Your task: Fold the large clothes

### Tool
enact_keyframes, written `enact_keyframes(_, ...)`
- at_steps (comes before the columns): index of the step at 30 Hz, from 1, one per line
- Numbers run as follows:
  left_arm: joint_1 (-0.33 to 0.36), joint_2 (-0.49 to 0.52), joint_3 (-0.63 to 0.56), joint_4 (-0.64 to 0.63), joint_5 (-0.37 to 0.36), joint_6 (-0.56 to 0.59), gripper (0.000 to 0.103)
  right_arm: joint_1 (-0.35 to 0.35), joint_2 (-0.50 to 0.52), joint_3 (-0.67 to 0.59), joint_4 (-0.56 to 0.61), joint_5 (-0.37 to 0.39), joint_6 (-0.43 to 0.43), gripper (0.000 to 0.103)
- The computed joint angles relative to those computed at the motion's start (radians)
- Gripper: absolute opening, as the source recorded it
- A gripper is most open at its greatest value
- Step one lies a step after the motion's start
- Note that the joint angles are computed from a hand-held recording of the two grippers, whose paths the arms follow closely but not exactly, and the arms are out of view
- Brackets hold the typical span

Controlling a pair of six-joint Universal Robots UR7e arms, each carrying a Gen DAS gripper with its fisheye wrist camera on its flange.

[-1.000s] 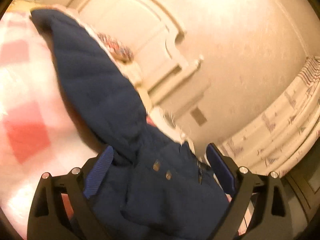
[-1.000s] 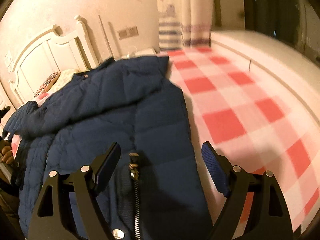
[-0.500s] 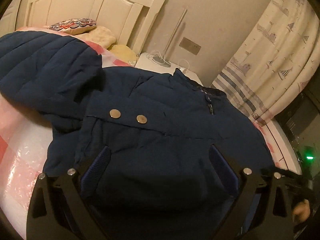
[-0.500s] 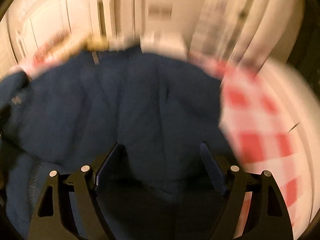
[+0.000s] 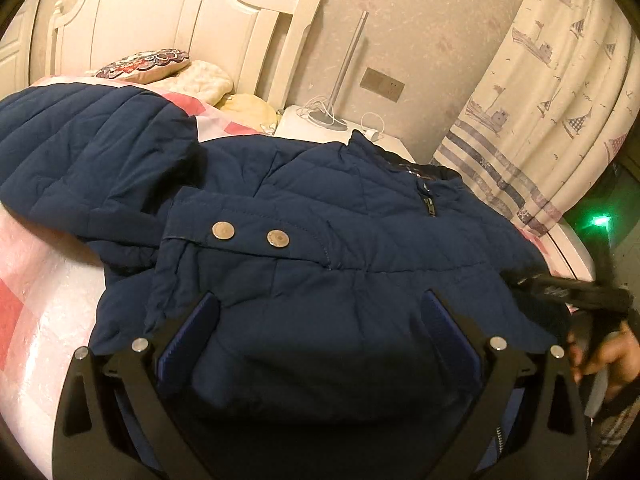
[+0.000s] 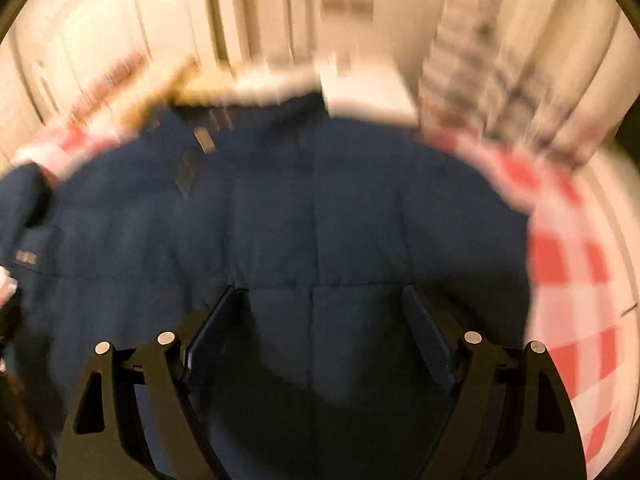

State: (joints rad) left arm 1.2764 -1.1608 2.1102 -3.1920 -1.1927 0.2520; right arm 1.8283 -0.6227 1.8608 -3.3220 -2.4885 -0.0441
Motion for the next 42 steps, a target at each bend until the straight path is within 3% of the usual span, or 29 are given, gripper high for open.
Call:
enact_keyframes(4, -0.019, 0.011, 0.001, -0.001, 0.051, 0.01, 0.101, 0.009, 0.004, -0.012, -0.041, 0.01, -0.002, 0.081)
enact_keyframes(6, -0.031, 0.019, 0.001, -0.003, 0.085, 0.019, 0.101, 0.017, 0.021, -0.031, -0.151, 0.016, -0.07, 0.081)
enact_keyframes(8, -0.034, 0.022, 0.001, -0.005, 0.095, 0.025, 0.101, 0.013, 0.045, -0.084, -0.188, -0.002, -0.106, 0.082)
enact_keyframes(12, -0.025, 0.017, -0.001, 0.002, 0.076, 0.021, 0.101, -0.032, 0.058, -0.159, 0.003, -0.01, -0.015, 0.087)
enact_keyframes(14, -0.027, 0.018, -0.001, 0.003, 0.081, 0.021, 0.101, -0.027, 0.082, -0.182, -0.002, -0.041, -0.041, 0.087)
enact_keyframes(17, -0.027, 0.017, -0.001, 0.005, 0.082, 0.022, 0.101, 0.002, 0.067, -0.161, 0.043, -0.063, 0.051, 0.087)
enact_keyframes(21, -0.031, 0.017, 0.003, 0.003, 0.093, 0.025, 0.101, 0.074, 0.073, -0.058, -0.154, 0.006, -0.038, 0.087)
enact_keyframes(25, -0.033, 0.015, 0.005, 0.004, 0.096, 0.024, 0.101, 0.131, 0.129, -0.026, -0.148, 0.009, -0.135, 0.087)
enact_keyframes(26, -0.032, 0.015, 0.005, 0.004, 0.094, 0.023, 0.101, 0.134, 0.149, -0.038, -0.104, -0.015, -0.145, 0.087)
enact_keyframes(28, -0.03, 0.012, 0.007, 0.003, 0.087, 0.021, 0.101, 0.142, 0.174, -0.046, -0.126, -0.046, -0.172, 0.087)
enact_keyframes(30, -0.019, 0.003, 0.009, -0.001, 0.055, 0.019, 0.101, 0.145, 0.146, -0.025, -0.082, -0.035, -0.088, 0.087)
enact_keyframes(33, 0.017, -0.038, 0.03, -0.098, -0.062, 0.003, 0.1, 0.166, 0.146, -0.004, -0.2, -0.036, -0.093, 0.087)
enact_keyframes(34, 0.034, -0.055, 0.043, -0.188, -0.093, -0.026, 0.1, 0.165, 0.157, -0.006, -0.217, -0.058, -0.097, 0.087)
enact_keyframes(36, 0.075, -0.086, 0.03, -0.245, -0.119, -0.151, 0.1, 0.149, 0.183, -0.008, -0.219, -0.09, -0.092, 0.087)
enact_keyframes(39, 0.152, -0.136, -0.038, -0.172, -0.131, -0.371, 0.099, 0.128, 0.178, 0.02, -0.297, -0.028, -0.105, 0.087)
enact_keyframes(42, 0.215, -0.157, -0.137, -0.063, -0.14, -0.459, 0.099, 0.124, 0.182, 0.019, -0.308, -0.023, -0.113, 0.087)
